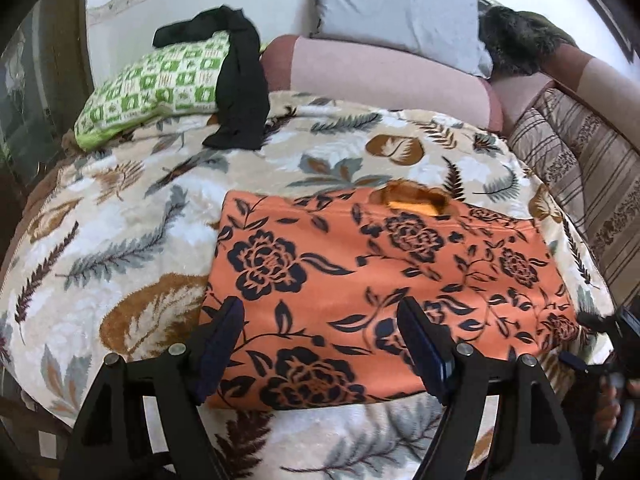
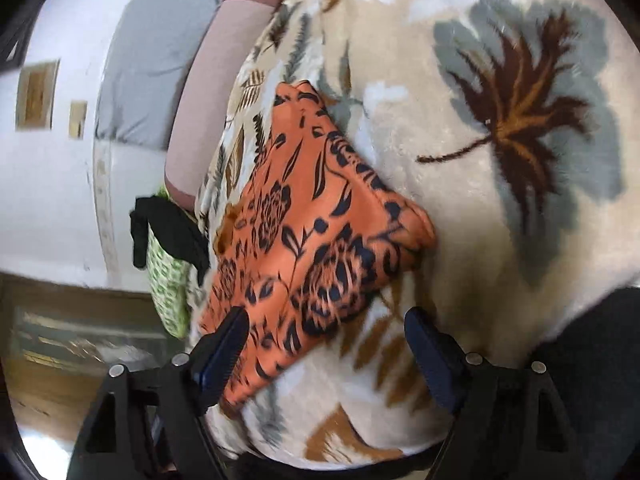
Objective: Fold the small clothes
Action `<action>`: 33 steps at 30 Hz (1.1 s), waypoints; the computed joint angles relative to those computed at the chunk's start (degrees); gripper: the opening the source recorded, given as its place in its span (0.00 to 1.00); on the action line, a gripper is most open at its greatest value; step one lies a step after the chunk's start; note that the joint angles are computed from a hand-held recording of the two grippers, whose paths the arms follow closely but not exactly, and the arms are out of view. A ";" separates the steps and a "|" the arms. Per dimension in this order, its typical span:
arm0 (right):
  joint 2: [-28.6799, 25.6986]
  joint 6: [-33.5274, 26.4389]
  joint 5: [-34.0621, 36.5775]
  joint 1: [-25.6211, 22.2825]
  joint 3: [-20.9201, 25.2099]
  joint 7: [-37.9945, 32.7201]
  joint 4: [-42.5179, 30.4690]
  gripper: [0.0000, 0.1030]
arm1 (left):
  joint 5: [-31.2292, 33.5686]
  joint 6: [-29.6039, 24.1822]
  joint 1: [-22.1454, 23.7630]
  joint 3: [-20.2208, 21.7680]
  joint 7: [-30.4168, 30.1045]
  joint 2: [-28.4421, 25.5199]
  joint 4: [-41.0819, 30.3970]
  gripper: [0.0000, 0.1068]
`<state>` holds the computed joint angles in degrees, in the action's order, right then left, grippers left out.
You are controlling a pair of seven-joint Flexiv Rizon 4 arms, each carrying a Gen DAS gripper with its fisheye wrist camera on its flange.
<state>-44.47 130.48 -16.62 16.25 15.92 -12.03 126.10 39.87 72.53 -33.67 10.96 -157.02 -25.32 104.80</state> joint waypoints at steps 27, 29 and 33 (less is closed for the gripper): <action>-0.09 1.09 6.65 5.49 -5.20 -4.34 -3.63 0.80 | -9.62 -4.18 0.16 -1.84 10.51 -11.72 -11.67 0.74; 0.89 -0.58 8.04 7.17 -6.51 -7.27 -3.97 0.80 | -11.19 -3.98 0.42 -2.17 12.94 -14.25 -13.95 0.74; -1.20 -2.65 5.94 3.23 -3.10 -6.39 -5.80 0.79 | -16.67 -9.86 1.18 -3.70 20.42 -18.60 -18.15 0.74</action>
<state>-45.67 127.83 -10.68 19.48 12.82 -18.42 120.30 23.20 62.67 -32.49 7.25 -136.60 -43.92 86.66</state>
